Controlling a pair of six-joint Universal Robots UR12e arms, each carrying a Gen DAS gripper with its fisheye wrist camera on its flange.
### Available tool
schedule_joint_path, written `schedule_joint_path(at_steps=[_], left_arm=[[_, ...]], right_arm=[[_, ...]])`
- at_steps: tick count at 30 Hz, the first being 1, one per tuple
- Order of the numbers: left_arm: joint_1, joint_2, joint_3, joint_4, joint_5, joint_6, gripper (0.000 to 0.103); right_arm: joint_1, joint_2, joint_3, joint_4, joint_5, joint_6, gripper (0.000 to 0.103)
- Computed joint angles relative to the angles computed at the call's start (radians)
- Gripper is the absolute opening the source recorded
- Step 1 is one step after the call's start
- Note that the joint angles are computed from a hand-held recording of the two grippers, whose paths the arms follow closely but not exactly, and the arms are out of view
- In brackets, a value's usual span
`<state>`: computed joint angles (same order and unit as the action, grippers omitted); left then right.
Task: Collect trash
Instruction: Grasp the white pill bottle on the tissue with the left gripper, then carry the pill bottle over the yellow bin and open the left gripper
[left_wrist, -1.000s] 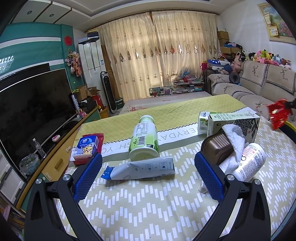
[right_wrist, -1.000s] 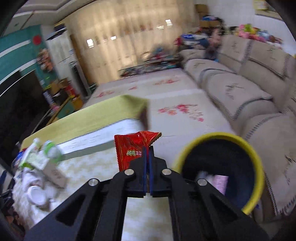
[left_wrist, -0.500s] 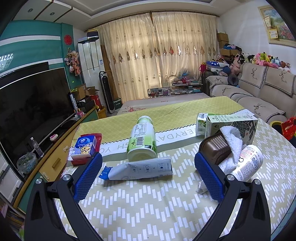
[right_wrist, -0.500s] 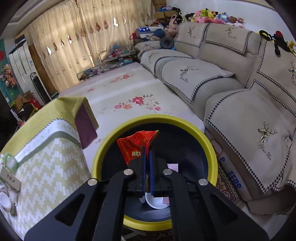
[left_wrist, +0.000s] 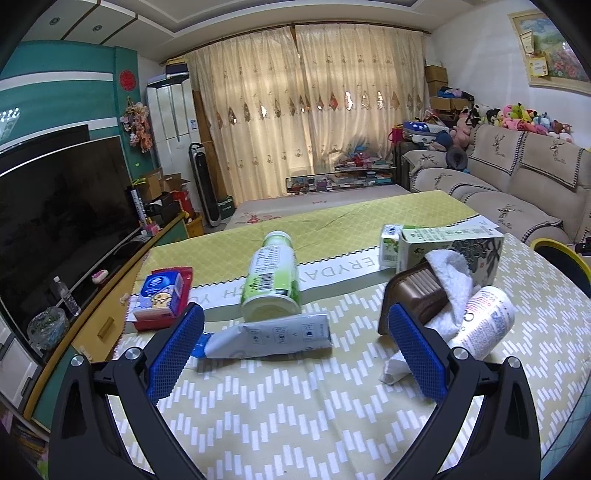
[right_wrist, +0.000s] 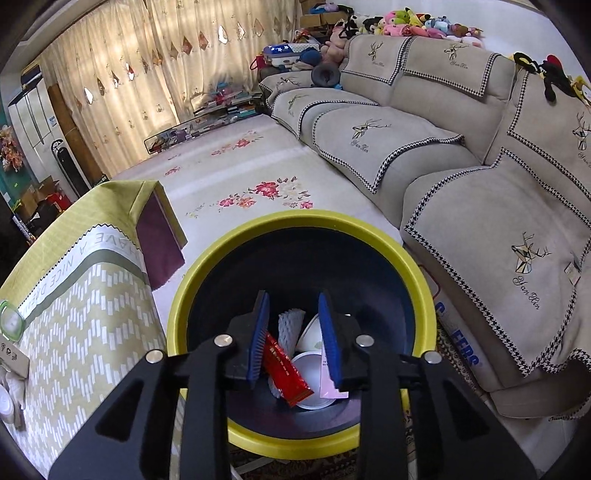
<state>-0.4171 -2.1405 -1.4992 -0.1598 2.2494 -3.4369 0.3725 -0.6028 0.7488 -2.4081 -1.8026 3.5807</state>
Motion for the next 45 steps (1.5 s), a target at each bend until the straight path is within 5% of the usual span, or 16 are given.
schedule_joint_path(at_steps=[12, 16, 23, 32, 39, 42, 45], left_arm=[[0.002, -0.003, 0.016, 0.014, -0.2, 0.008, 0.098], [-0.007, -0.014, 0.053, -0.044, -0.241, -0.015, 0.098], [-0.011, -0.042, 0.12, -0.166, -0.379, -0.26, 0.098], [-0.017, -0.091, 0.202, -0.305, -0.322, -0.488, 0.098], [-0.018, -0.098, 0.205, -0.329, -0.338, -0.57, 0.098], [-0.015, -0.102, 0.203, -0.326, -0.338, -0.596, 0.085], [-0.017, -0.104, 0.199, -0.315, -0.336, -0.593, 0.085]], right_arm=[[-0.004, -0.016, 0.039, -0.023, 0.024, 0.002, 0.033], [-0.007, -0.024, 0.059, -0.04, 0.034, -0.001, 0.035], [-0.016, -0.032, 0.082, -0.066, 0.074, 0.005, 0.036], [-0.024, -0.02, 0.073, -0.087, 0.145, -0.018, 0.036], [-0.034, -0.013, 0.076, -0.101, 0.191, -0.009, 0.037], [-0.039, -0.016, 0.086, -0.109, 0.202, -0.006, 0.037], [-0.043, -0.024, 0.103, -0.116, 0.206, -0.001, 0.037]])
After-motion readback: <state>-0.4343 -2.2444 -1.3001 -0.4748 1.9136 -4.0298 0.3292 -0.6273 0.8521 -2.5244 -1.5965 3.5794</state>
